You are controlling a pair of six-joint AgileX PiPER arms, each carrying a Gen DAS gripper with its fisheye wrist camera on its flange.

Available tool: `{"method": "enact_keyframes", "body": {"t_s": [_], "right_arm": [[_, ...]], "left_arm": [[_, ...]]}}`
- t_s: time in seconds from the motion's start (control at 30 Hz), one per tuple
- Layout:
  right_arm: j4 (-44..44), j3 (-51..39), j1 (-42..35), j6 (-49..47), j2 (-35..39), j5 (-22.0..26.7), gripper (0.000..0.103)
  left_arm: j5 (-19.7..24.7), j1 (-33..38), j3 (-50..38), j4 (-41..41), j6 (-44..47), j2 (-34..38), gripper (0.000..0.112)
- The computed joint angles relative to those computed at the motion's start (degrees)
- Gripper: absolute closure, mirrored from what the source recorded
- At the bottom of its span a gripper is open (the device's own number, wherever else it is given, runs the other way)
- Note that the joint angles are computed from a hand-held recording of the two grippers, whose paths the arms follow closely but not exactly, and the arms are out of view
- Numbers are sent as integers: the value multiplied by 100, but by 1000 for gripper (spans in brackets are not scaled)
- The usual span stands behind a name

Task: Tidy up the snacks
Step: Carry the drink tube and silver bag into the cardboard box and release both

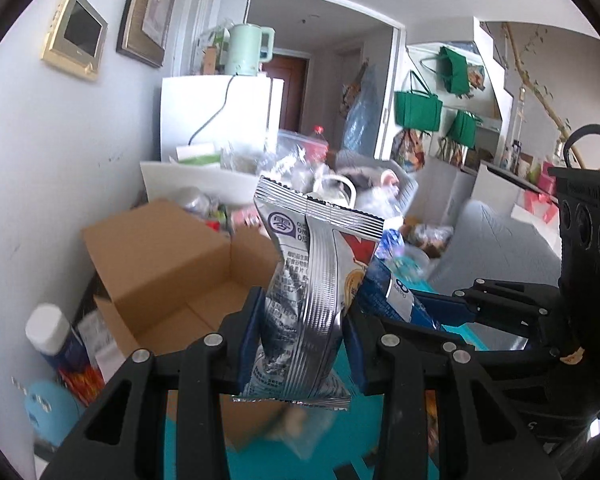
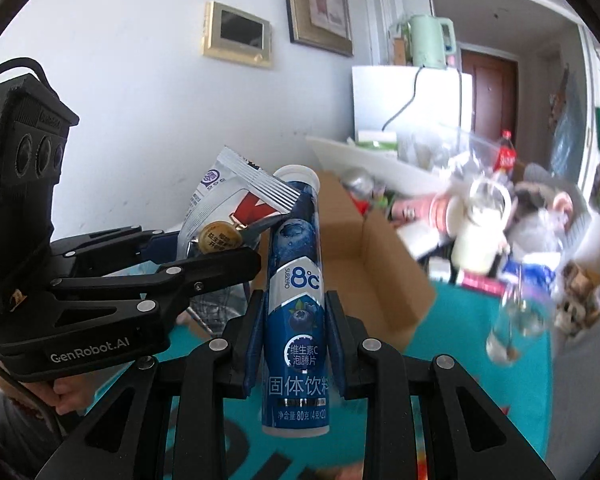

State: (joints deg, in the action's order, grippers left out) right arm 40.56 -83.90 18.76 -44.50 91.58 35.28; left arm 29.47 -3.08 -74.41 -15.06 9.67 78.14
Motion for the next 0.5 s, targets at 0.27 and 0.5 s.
{"method": "enact_keyframes", "body": {"t_s": [0.27,0.5], "right_arm": [[-428,-2285,-2,622,1506,574,75],[-840,-4642,-5,1535,3142,1268,75]], "left_arm": [[85,475,-1359,-299,127,1262,76],[432,630,-2623,332,-608,2504,76]]}}
